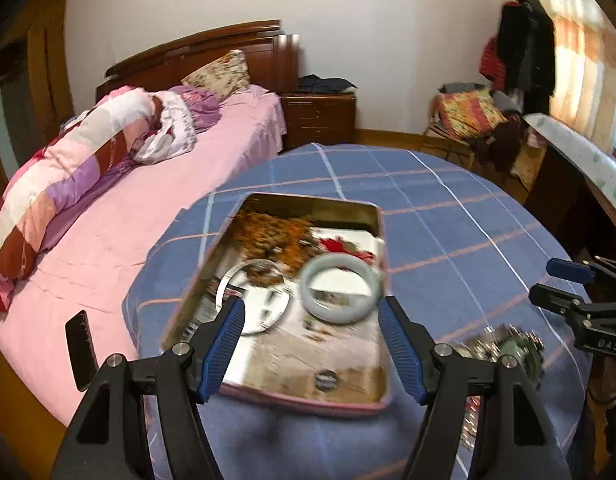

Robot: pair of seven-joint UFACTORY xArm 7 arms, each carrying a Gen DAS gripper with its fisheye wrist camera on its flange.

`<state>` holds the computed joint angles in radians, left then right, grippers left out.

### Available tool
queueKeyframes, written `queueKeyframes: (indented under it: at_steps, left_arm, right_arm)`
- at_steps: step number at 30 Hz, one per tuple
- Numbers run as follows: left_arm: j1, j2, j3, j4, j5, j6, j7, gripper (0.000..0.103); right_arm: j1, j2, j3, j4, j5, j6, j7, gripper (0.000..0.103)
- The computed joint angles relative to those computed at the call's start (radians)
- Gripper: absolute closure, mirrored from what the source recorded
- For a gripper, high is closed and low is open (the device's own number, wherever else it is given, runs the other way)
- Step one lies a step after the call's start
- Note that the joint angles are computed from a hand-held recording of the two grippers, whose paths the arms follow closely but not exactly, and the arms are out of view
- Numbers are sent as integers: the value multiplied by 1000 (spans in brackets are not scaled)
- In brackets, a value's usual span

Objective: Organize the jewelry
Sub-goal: 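Move the right gripper toward the green jade and pearl bracelets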

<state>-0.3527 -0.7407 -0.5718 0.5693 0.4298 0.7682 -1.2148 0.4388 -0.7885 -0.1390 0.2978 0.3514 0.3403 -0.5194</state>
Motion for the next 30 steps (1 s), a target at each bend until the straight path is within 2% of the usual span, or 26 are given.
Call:
queueKeyframes:
  at_steps: [7,12,22,28,30]
  left_arm:
    - [-28,70,-57,45,15,20,-22,34]
    - [-46,100,-70,59,35,32,-60,34]
    - [-85,134,-65,70,62,42,-105,34]
    - [-104,150,-64,78,74,42,-116,34]
    - [-107,155,-67,83,80,48,-120,34]
  right_arm:
    - [-51,-139,-40,-84,-5,69,-21,44]
    - [-65,-159,-32,-109,-22,93,-43,64]
    - [-98,-171,-21,-147,-43,140,-74,69]
    - [-71,-141,-17,-165,-19,83,-72,69]
    - [-85,-148,12,-176,-35,62,-53,77]
